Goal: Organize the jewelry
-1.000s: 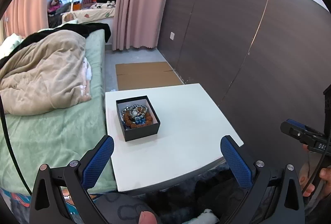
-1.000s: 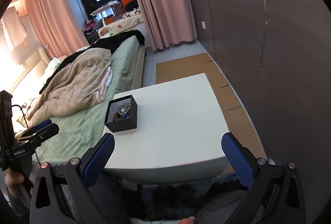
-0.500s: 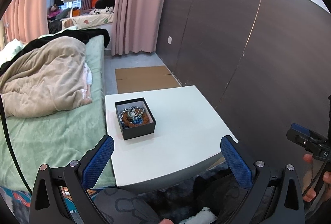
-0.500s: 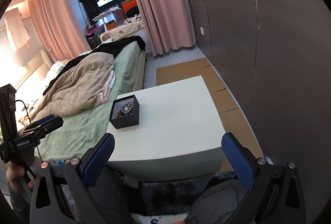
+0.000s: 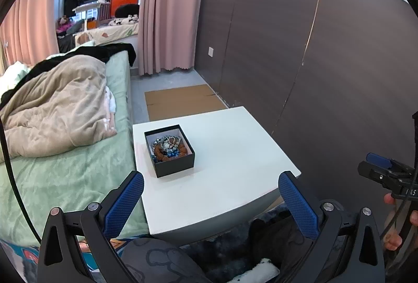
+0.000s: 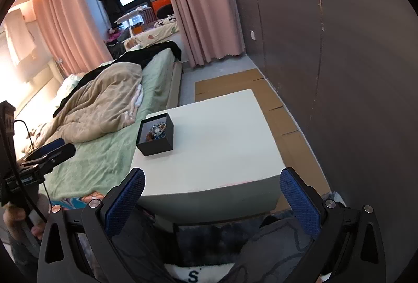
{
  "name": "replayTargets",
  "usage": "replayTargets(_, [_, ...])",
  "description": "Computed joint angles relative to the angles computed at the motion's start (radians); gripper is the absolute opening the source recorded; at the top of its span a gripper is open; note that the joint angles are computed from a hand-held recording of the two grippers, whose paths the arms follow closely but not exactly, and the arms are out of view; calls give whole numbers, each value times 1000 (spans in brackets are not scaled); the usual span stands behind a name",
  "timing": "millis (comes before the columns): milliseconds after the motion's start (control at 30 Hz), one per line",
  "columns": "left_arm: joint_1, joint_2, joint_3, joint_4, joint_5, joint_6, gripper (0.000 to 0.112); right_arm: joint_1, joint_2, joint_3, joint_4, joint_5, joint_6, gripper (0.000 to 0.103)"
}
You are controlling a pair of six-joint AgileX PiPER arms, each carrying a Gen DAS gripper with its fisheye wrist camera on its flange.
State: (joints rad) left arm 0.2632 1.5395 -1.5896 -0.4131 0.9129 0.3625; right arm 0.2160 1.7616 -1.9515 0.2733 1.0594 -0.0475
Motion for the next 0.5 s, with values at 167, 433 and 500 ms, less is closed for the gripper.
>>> replayTargets(167, [-1,-15,12,1,-8,9,102,-3,-5,6,6,0,-3,103])
replayTargets(433, [10,-32,15,2,-17,-2,102,8,-4,1,-10,4,-4,103])
replayTargets(500, [10,-34,13,4,-15,-6,102,10,-6,2,-15,6,-2,103])
